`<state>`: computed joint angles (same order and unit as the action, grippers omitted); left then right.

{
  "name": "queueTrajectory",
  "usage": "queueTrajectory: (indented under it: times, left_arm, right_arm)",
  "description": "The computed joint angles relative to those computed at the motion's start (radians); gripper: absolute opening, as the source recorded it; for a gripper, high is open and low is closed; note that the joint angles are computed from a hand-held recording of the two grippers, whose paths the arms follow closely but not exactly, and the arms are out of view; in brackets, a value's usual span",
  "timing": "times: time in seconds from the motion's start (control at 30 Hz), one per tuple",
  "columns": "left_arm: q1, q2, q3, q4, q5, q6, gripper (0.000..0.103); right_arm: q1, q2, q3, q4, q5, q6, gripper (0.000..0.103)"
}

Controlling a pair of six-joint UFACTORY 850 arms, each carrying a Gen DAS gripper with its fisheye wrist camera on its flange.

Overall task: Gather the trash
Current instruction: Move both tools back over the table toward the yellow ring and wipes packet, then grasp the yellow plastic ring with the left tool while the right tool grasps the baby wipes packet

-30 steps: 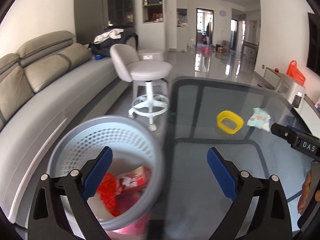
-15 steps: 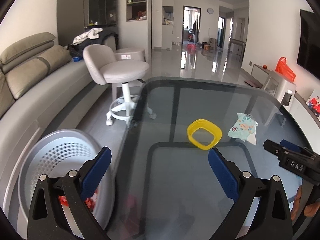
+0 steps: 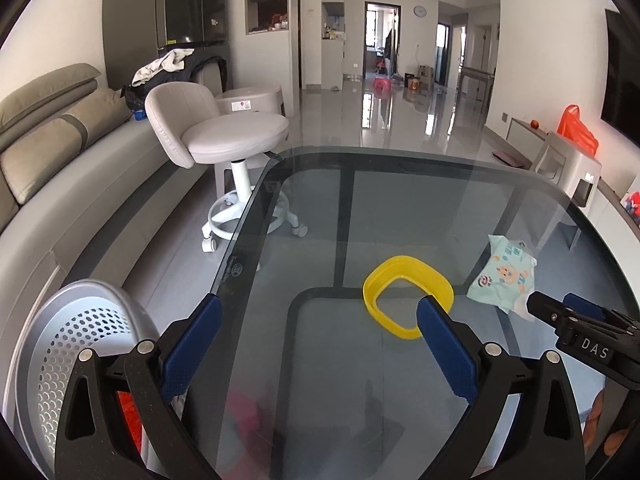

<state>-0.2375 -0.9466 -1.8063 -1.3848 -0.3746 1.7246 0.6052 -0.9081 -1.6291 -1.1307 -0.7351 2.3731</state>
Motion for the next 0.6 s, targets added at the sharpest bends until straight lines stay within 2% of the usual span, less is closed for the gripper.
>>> queueTrajectory:
  times: [0.33, 0.6]
  left_arm:
    - [-0.005, -0.023, -0.020, -0.016, 0.021, 0.021, 0.096]
    - [0.003, -0.053, -0.070, 0.075, 0.013, -0.081, 0.096]
  right_arm:
    - [-0.027, -0.062, -0.125, 0.082, -0.039, -0.054, 0.077]
    - [-0.047, -0.146, -0.273, 0.193, -0.100, -0.150, 0.077]
